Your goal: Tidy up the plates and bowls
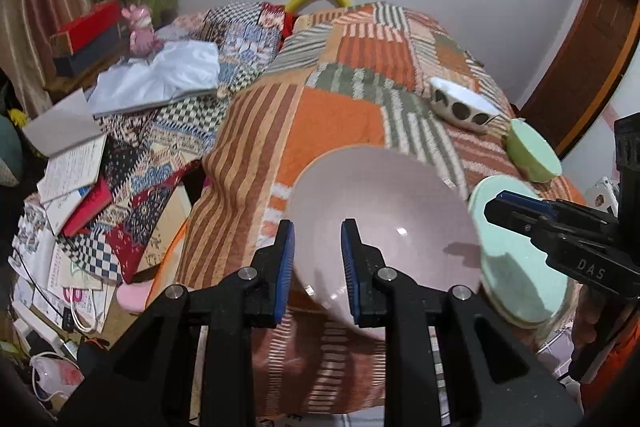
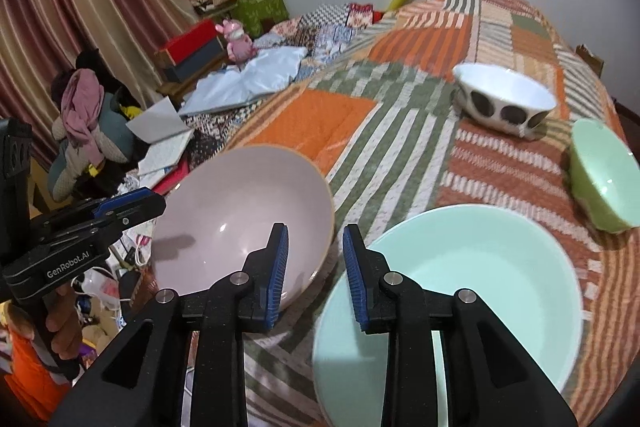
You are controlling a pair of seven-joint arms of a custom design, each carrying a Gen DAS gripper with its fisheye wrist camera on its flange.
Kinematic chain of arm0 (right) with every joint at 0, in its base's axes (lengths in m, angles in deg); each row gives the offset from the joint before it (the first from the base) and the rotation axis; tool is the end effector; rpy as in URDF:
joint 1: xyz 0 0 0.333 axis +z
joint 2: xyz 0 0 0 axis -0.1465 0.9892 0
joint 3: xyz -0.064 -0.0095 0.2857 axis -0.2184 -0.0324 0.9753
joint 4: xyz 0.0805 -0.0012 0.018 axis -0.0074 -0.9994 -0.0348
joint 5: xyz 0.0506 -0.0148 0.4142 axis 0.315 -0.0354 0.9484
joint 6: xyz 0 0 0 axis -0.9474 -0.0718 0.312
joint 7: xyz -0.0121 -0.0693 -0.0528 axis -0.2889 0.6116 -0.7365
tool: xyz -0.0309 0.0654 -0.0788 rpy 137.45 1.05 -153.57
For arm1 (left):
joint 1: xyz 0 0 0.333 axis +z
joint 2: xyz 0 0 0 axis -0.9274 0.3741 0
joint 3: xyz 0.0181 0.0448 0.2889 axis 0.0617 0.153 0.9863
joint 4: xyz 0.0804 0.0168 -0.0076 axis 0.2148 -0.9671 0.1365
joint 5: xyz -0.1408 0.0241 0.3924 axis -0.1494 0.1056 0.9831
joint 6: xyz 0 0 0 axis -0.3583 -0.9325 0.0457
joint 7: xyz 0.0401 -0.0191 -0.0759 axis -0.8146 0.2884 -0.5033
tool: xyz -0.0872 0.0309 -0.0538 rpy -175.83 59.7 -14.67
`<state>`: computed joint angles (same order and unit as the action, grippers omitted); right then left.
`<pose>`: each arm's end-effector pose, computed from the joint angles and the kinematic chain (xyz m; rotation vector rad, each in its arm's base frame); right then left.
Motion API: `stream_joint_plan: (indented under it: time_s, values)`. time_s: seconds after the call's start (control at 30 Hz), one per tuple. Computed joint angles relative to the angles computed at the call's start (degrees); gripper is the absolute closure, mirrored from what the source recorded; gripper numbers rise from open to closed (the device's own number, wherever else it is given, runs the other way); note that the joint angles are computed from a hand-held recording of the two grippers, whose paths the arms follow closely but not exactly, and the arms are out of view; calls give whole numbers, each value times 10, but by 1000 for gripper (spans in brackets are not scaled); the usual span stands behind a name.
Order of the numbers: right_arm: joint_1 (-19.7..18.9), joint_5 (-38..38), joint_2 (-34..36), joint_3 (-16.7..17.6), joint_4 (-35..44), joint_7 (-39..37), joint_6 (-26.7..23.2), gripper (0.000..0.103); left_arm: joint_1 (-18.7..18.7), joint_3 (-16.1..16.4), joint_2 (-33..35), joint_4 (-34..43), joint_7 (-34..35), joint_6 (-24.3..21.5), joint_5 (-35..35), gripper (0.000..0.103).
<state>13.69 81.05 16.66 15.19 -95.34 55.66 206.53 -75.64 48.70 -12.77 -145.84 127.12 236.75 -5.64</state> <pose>0.5297 0.2908 0.3943 -1.8296 1.6440 -0.3201 0.5487 -0.1048 0.3853 -1.7322 2.0977 -0.9148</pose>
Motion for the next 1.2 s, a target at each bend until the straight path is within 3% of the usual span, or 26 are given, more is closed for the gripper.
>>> stream_joint_plan:
  time_s: [0.07,0.23,0.53,0.7,1.03,1.2]
  values:
    - [1,-33,-16,-8,-16,31,11,66,-5,-5,-9,-3,-1,9,5,79]
    - [-24,-151,-55,-12,-49,134,26,63,-25,-12,-18,1,-18,21,30,74]
    - [-123,-280,-135,28,-113,250,39,54,-52,-33,-4,32,-85,25,114,73]
    - [-170,-292,-173,50,-144,261,45,51,-59,-46,15,59,-138,26,165,66]
    - [-253,-280,-225,72,-192,254,53,49,-74,-61,97,165,-282,-10,341,65]
    - [-287,-261,-231,70,-206,244,53,49,-86,-68,143,219,-308,-10,383,40]
